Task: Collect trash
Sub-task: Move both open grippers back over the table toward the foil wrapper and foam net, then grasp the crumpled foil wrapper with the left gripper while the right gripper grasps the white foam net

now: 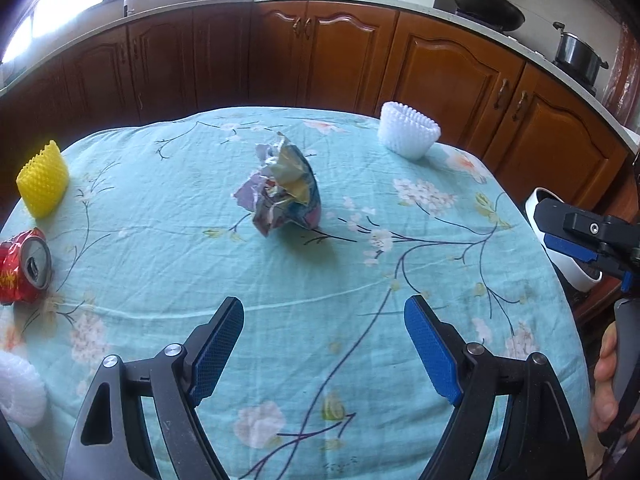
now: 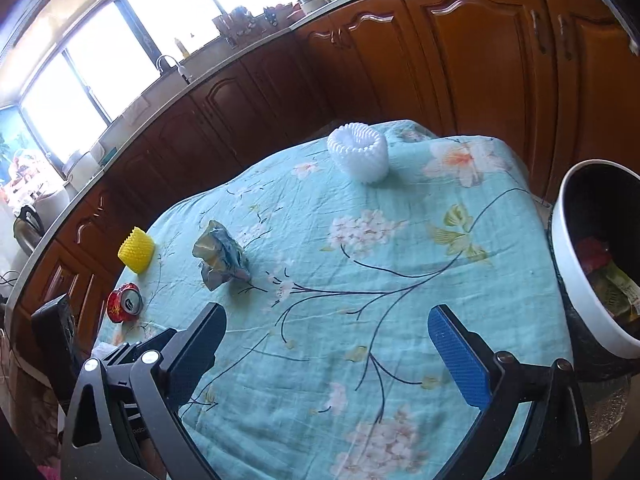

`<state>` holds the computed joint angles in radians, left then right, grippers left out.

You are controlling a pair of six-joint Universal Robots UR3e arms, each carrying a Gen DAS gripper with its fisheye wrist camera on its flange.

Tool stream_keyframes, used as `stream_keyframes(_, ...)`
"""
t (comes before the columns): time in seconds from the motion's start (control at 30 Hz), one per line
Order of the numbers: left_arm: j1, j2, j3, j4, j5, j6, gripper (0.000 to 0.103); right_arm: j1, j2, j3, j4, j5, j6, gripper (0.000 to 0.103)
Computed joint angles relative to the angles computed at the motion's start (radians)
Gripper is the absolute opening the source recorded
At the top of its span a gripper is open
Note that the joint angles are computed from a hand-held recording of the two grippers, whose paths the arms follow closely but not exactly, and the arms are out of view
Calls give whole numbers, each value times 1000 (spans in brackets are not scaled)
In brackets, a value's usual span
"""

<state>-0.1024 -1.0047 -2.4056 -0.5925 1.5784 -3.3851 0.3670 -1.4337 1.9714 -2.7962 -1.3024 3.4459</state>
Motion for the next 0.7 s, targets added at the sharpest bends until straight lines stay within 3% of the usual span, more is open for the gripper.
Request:
stream_keyframes(0.3, 224, 75, 7, -84, -143, 89, 85, 53, 192, -241, 28, -101, -60, 101)
stream_keyframes(0.47, 266, 0, 23, -24, -178, 100, 86, 43, 301, -375, 19, -101, -110, 100)
stream_keyframes(0.7, 271, -229, 86, 130, -186, 87, 86, 5, 488, -559, -6, -87, -124, 100)
